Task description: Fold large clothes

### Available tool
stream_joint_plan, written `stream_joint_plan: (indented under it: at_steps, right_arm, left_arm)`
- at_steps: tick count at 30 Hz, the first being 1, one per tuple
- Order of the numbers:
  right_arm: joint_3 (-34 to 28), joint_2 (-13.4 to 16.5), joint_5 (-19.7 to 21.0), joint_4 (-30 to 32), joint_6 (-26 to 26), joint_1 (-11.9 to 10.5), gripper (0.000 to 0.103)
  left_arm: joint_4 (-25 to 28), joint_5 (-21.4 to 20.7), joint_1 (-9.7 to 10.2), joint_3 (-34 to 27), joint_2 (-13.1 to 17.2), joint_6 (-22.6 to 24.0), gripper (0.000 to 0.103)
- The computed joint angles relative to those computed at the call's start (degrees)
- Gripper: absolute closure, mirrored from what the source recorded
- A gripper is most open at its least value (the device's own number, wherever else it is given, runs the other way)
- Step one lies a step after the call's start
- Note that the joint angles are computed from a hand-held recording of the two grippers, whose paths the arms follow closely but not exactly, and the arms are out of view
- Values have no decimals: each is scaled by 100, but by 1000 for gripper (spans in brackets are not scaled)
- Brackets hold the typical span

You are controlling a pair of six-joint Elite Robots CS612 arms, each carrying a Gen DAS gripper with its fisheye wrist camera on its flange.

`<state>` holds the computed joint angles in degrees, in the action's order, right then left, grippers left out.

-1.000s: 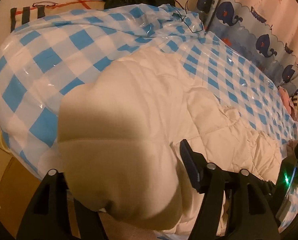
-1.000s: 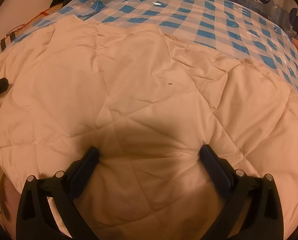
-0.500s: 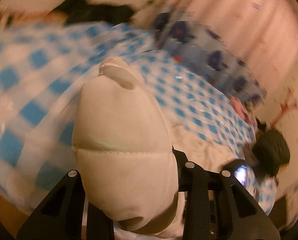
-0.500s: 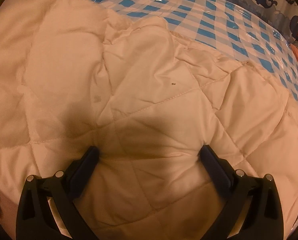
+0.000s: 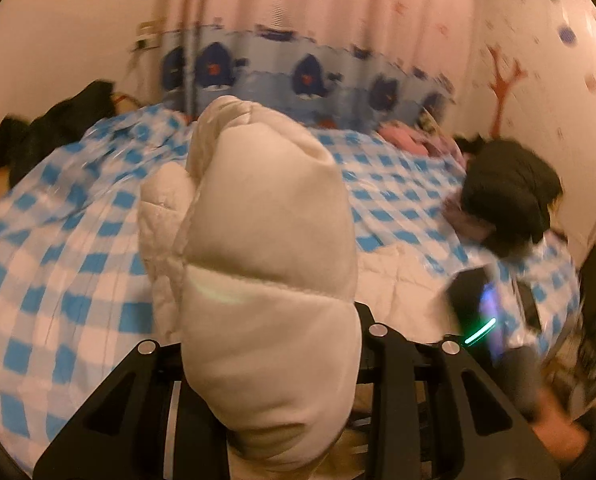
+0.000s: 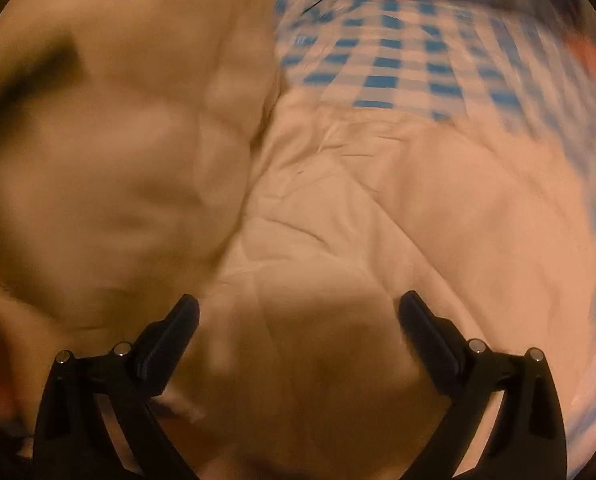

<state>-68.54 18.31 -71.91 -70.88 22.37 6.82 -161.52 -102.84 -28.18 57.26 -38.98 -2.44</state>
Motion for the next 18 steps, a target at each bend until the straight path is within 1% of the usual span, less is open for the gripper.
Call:
stream_joint_plan:
  at_steps: [2,3,4,6,9,10,11,12,13,14,16,17,18]
  right_arm:
    - [-677,475,1200,-560,1200,-348,7]
    - [-968,739,1739,-1031,1800,-526,7]
    - [-1154,943,2038,-1512,2400,-619,7]
    - [-1490,1331,2455,-2558,3558,-828,7]
    - [-1684,1619,2646,-3671,4627,-995,7]
    - [-1728,1678,2663,-3891,4869,-1040,7]
    - [-1777,1728,2632,-4059,5058,-1076,7]
    - [-1864,1775,2508,-4144,5178,-1114,7]
    - [-1962,1781,2322,-3989,5082,-1134,7]
    - [-2032,1762,2146,-3785,4911,-1142,7]
    - [-2147,1663,1692,-3410,4413,-1143,7]
    - [-2128,1571,1532,-3305,4105,-1135,7]
    - [-2081,1491,1466,-3254,3864,-1132,7]
  left_arm:
    - [130,35,-134,-42,18,292,76]
    - [189,65,-204,-53,27,457,76]
    - [269,125,-292,-61,33,661,76]
    - [362,198,-438,-34,39,1005,76]
    - [598,280,-647,5,55,1520,76]
    - [670,319,-704,21,59,1656,76]
    - [790,371,-774,39,67,1863,76]
    - [893,450,-845,67,76,2105,76]
    - [898,533,-905,124,75,2302,76]
    - [901,586,-941,166,68,2421,76]
    - [960,701,-1004,231,56,2669,76]
    - [950,751,-1023,250,49,2719,75]
    - [982,827,-1051,263,40,2817,73]
